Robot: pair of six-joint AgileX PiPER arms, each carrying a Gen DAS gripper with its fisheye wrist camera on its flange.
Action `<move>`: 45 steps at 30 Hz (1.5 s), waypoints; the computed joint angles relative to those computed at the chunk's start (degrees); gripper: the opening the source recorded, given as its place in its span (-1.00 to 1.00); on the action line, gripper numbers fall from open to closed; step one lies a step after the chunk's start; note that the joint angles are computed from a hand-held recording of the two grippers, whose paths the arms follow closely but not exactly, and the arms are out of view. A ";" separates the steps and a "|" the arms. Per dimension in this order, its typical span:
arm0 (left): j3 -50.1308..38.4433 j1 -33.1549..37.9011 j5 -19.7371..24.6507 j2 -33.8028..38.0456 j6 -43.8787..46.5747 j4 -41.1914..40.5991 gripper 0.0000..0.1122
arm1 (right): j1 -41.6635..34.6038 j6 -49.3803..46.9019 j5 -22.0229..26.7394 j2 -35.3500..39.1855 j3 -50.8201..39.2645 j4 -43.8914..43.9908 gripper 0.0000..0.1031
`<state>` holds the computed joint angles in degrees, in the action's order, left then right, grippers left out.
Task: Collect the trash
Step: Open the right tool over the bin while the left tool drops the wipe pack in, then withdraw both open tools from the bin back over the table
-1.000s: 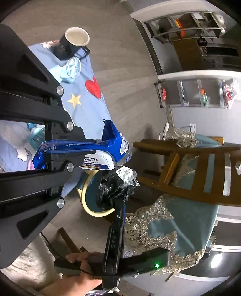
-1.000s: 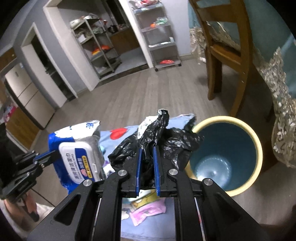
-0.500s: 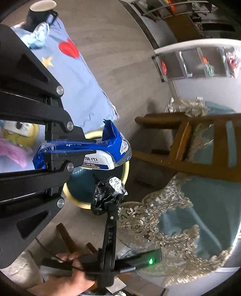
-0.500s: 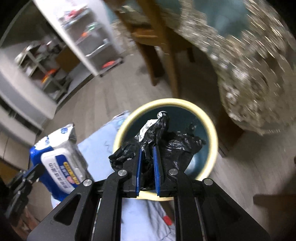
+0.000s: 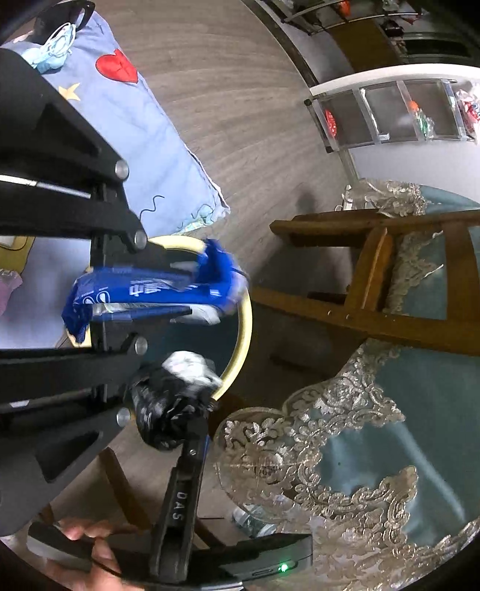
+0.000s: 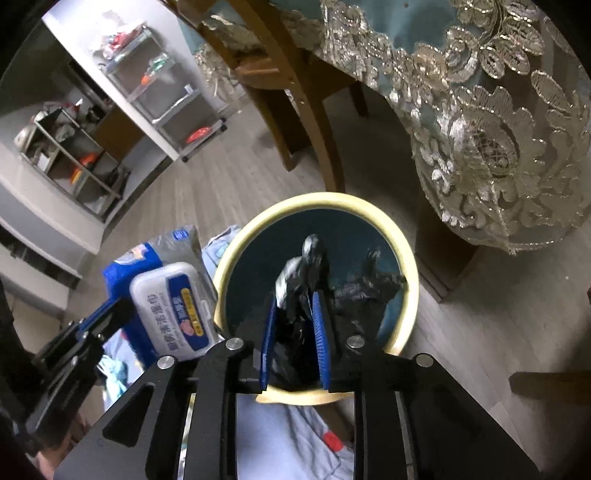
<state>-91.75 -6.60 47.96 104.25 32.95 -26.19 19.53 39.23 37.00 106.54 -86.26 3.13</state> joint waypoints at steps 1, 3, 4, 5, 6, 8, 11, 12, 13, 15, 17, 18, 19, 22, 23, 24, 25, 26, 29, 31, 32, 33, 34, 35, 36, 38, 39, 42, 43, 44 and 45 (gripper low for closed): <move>0.27 0.05 -0.22 -0.34 0.09 0.20 -0.56 | 0.00 0.26 0.11 0.01 -0.32 -0.38 -0.53; 1.51 0.30 -1.13 -1.59 0.42 0.71 -0.49 | 0.33 1.04 -0.47 -0.45 -0.04 -1.36 -0.48; 2.08 0.63 -1.26 -2.25 0.76 0.55 -0.46 | 0.61 1.41 -0.50 -0.73 -0.13 -2.11 -0.46; 2.81 1.04 -1.23 -3.13 0.92 0.45 -0.39 | 0.84 1.50 -0.29 -0.98 -0.19 -2.48 -0.45; 3.36 1.50 -1.04 -3.92 1.08 0.36 -0.35 | 1.02 1.36 -0.02 -0.99 -0.62 -2.73 -0.43; 4.83 2.55 -0.93 -5.73 2.05 -0.37 -0.17 | 1.64 1.77 0.68 -1.09 -1.48 -4.22 -0.33; 8.05 4.45 -1.06 -9.69 3.93 -0.93 -0.01 | 2.96 2.80 1.21 -1.89 -2.17 -6.75 -0.12; 9.25 5.15 -1.07 -11.23 4.43 -0.74 0.08 | 3.44 2.98 1.15 -2.35 -2.08 -7.18 -0.06; 10.40 6.04 -0.88 -12.75 5.29 -0.97 0.17 | 4.23 3.51 0.91 -2.91 -2.00 -8.28 0.09; 12.35 7.70 -0.78 -15.47 6.09 -0.58 0.29 | 6.14 4.90 1.48 -3.70 -2.29 -11.13 0.24; 13.70 10.00 0.36 -17.65 7.28 -1.32 0.39 | 8.02 6.19 1.78 -4.54 -2.48 -13.69 0.40; 14.46 11.42 1.19 -18.95 7.76 -1.51 0.42 | 8.86 7.16 1.91 -5.15 -2.28 -14.91 0.45; 15.09 12.56 1.69 -20.06 8.27 -1.58 0.46 | 10.05 8.40 2.12 -5.90 -2.24 -16.44 0.53; 17.81 17.13 2.75 -24.10 11.21 -1.94 0.57 | 12.72 11.18 2.17 -7.61 -1.93 -19.24 0.68; 18.44 18.84 3.58 -25.12 12.32 -2.56 0.58 | 13.95 12.48 2.29 -8.12 -1.96 -20.72 0.76; 18.82 20.58 4.52 -25.93 13.39 -3.27 0.58 | 14.93 13.80 2.03 -8.82 -1.15 -22.12 0.78; 19.41 22.84 5.57 -26.95 14.68 -4.10 0.60 | 15.82 14.31 2.30 -8.93 -1.33 -22.86 0.79; 19.93 24.80 6.53 -27.80 15.83 -4.93 0.62 | 17.09 14.88 3.11 -9.09 -1.71 -23.72 0.80; 21.24 31.22 9.65 -30.01 20.29 -7.53 0.65 | 20.90 17.69 4.02 -9.84 -1.30 -26.89 0.83; 22.20 35.41 11.61 -31.23 23.52 -9.34 0.66 | 23.49 20.09 4.42 -10.27 -0.78 -29.75 0.85; 22.51 37.04 12.42 -31.63 24.72 -9.95 0.66 | 24.47 20.33 5.32 -10.04 -1.41 -30.17 0.85; 23.05 39.33 13.44 -32.16 26.46 -10.82 0.66 | 25.64 21.15 5.95 -9.97 -1.69 -31.35 0.86; 23.51 41.33 14.32 -32.53 27.97 -11.51 0.66 | 26.76 22.63 6.10 -10.15 -1.42 -32.92 0.87; 23.82 42.56 14.81 -32.76 28.86 -11.82 0.67 | 27.67 23.99 6.11 -10.25 -0.98 -34.16 0.88; 24.53 44.30 15.28 -33.14 30.28 -12.35 0.67 | 28.52 25.04 6.37 -10.11 -0.87 -34.65 0.88; 25.83 47.02 15.81 -33.61 32.56 -13.08 0.67 | 29.78 26.84 6.05 -9.96 -0.34 -35.18 0.88; 26.59 48.48 16.00 -33.77 33.73 -13.44 0.67 | 30.43 27.36 6.06 -9.81 -0.43 -35.20 0.88; 28.20 52.43 16.35 -33.50 36.98 -14.49 0.67 | 32.97 30.07 6.35 -9.12 -0.54 -36.77 0.89; 28.70 53.10 16.06 -33.35 37.53 -14.69 0.68 | 33.83 30.95 7.45 -8.40 -1.18 -37.16 0.89; 29.11 54.14 15.98 -33.05 38.44 -14.96 0.68 | 34.62 32.27 8.05 -7.85 -1.22 -37.72 0.90; 29.64 55.06 15.65 -32.75 39.21 -15.04 0.68 | 35.07 32.75 8.55 -7.35 -1.51 -37.64 0.90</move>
